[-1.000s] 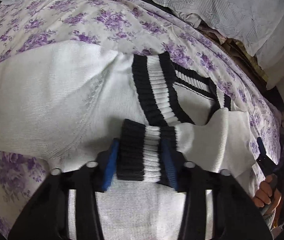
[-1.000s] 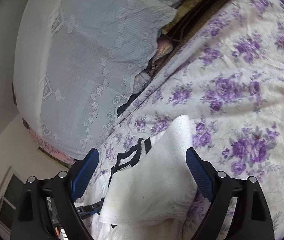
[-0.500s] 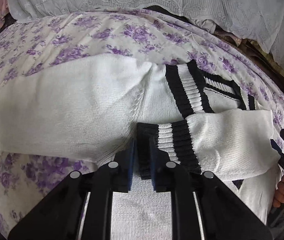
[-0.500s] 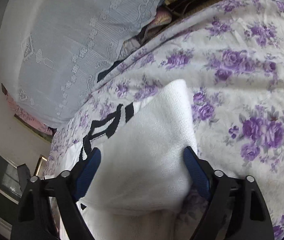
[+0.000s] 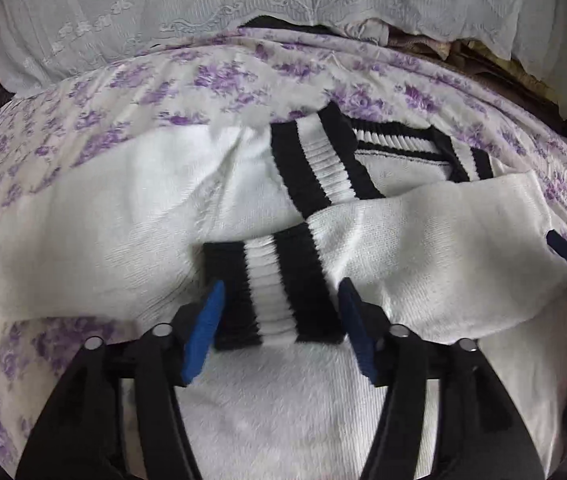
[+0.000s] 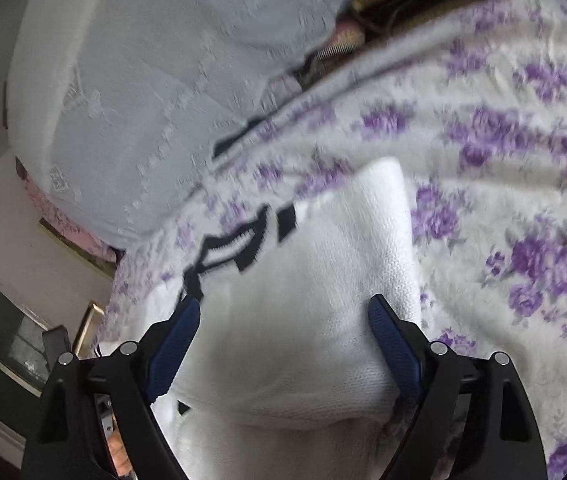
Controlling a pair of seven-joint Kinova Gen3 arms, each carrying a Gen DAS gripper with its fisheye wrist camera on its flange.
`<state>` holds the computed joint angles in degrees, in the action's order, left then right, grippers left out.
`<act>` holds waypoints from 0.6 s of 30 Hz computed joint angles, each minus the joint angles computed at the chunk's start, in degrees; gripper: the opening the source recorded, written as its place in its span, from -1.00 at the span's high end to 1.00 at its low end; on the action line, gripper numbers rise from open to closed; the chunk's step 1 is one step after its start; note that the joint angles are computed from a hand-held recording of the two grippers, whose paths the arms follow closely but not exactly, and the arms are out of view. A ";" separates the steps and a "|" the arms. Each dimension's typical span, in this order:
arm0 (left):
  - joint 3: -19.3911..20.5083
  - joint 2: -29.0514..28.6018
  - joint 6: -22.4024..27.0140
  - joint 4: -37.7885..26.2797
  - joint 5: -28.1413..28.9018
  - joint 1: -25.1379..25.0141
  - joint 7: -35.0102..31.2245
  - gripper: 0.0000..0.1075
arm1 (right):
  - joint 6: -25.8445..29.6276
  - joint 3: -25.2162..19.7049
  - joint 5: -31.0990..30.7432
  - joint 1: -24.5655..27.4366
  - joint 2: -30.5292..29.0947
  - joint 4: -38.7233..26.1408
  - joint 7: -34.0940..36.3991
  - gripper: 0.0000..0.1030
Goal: Fold small clothes
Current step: 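Fold the held sleeve across the sweater body with the left gripper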
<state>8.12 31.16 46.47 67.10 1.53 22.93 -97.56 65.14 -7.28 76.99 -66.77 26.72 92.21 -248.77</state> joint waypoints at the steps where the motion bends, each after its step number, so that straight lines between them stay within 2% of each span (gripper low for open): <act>1: 0.57 -1.12 -0.56 0.99 1.55 -1.70 -0.35 -0.33 | 1.40 -0.28 0.94 -0.48 0.32 -0.31 0.50 -0.72; 2: 2.14 -2.31 -1.78 2.41 2.75 -4.36 -0.98 -0.42 | 1.86 -1.31 1.15 0.10 0.64 -0.99 1.77 -0.78; 4: 3.82 -4.07 -3.33 4.42 3.19 -8.63 -0.39 -0.52 | 0.00 -5.58 -0.25 4.39 1.00 -1.67 2.75 -0.86; 6: 4.84 -4.57 -3.26 5.31 5.51 -13.94 -0.41 -0.55 | -2.24 -7.67 0.41 6.99 0.69 -0.02 0.00 -0.85; 7: 4.74 -4.20 -2.18 4.94 7.42 -16.59 -0.36 -0.55 | -1.97 -7.64 2.02 6.70 0.13 1.12 -2.33 -0.85; 10: 3.92 -0.95 3.89 1.59 14.41 -24.56 3.03 -0.51 | 3.00 -2.70 4.16 0.27 0.40 3.02 -9.32 -0.85; 13: 6.46 2.60 8.43 -1.31 21.40 -32.52 5.37 -0.22 | 5.14 3.83 2.75 -6.39 1.14 3.81 -16.31 -0.85; 14: 8.12 3.57 8.84 -1.50 23.73 -35.18 4.69 -0.15 | 5.55 4.33 3.30 -7.03 1.36 4.44 -18.63 -0.84; 16: 9.53 5.85 9.27 -2.61 28.39 -38.31 3.61 -0.09 | 7.88 2.34 5.05 -6.28 1.97 5.12 -21.55 -0.84; 18: 7.34 7.29 9.73 -4.57 30.98 -37.20 2.95 -0.09 | 8.88 1.39 5.00 -5.81 2.47 4.55 -20.88 -0.85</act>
